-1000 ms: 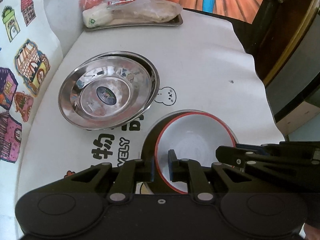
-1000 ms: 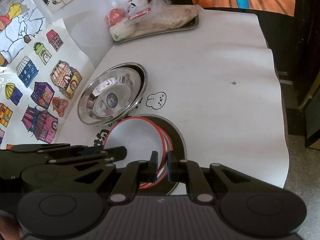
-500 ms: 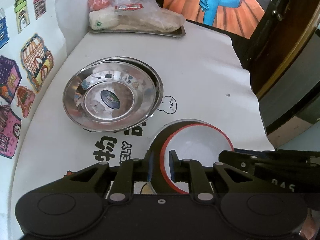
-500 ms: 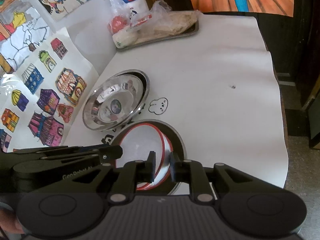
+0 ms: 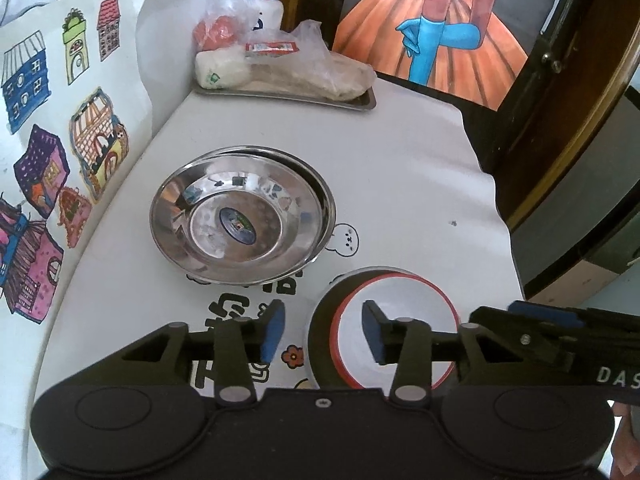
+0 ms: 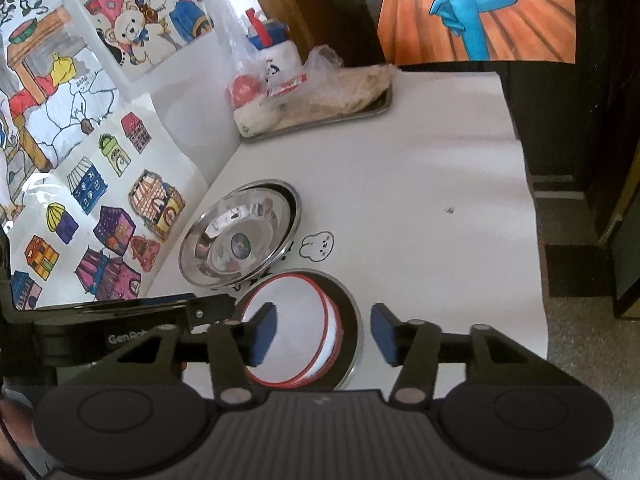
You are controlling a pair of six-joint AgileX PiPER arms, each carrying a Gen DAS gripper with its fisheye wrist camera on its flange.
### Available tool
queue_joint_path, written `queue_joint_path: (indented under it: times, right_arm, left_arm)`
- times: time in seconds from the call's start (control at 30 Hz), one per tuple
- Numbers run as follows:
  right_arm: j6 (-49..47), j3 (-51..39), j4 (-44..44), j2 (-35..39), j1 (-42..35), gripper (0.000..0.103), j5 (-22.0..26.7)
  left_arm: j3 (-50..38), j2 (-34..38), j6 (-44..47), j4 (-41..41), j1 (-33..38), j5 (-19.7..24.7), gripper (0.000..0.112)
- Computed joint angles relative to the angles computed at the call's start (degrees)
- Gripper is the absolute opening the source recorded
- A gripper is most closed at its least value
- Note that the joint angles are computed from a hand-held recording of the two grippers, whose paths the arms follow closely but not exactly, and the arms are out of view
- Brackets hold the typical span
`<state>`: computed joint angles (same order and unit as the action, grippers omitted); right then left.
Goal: Organize plates and bowls
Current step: 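Open both tools and release the small white bowl, then move both tools to the steel bowl rim and close them on it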
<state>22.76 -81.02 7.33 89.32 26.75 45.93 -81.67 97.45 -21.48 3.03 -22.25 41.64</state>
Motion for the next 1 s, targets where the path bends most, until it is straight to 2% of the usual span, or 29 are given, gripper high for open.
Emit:
queue_joint_path:
  times: [0.07,0.13,0.23,0.37,0.47,0.6,0.7,0.8,0.93,1.0]
  right_arm:
    - [-0.1,1.1,-0.1,-0.9,0.0,0.071,-1.0]
    - [-0.8,2.2,0.3,-1.7,-0.1,0.075,-2.1]
    - [-2.2,5.0,0.3,-3.5,0.2,0.085,-5.1]
    - [-3.9,10.0,0.5,-6.5,0.8,0.091,-10.9]
    - [-4.9,13.8,1.2,-8.7,0.8,0.098,-15.0]
    - [0.3,17.7,-5.3,-10.5,1.7,0.098,-19.1]
    - [5.0,20.2,-10.7,-11.1,2.2,0.098,-21.3]
    - [4.6,23.2,-9.9,-11.8,1.2,0.098,-23.4]
    - [1.9,26.5,-6.9,-11.9,-0.4,0.098,-25.9]
    - [0.5,27.8,-5.7,-11.8,-1.2,0.098,-27.2]
  left_arm:
    - [1.2,-0.8,0.2,-0.1,0.3,-1.2,0.054]
    - [3.4,-2.3,0.0,0.0,0.6,-3.6,0.065]
    - [7.7,-4.8,0.3,-0.6,1.5,-8.2,0.072]
    - [14.3,-8.5,2.4,-3.8,3.4,-15.2,0.081]
    - [18.4,-10.9,1.1,-2.3,3.7,-19.5,0.086]
    - [23.4,-13.9,-7.1,7.1,2.7,-24.1,0.095]
    - [26.4,-15.4,-18.7,19.2,1.6,-26.2,0.096]
    - [29.0,-16.1,-23.0,24.2,1.5,-28.5,0.1]
    - [32.2,-16.1,-34.8,36.3,1.5,-30.9,0.102]
    - [33.3,-15.9,-36.1,37.7,1.8,-32.2,0.102]
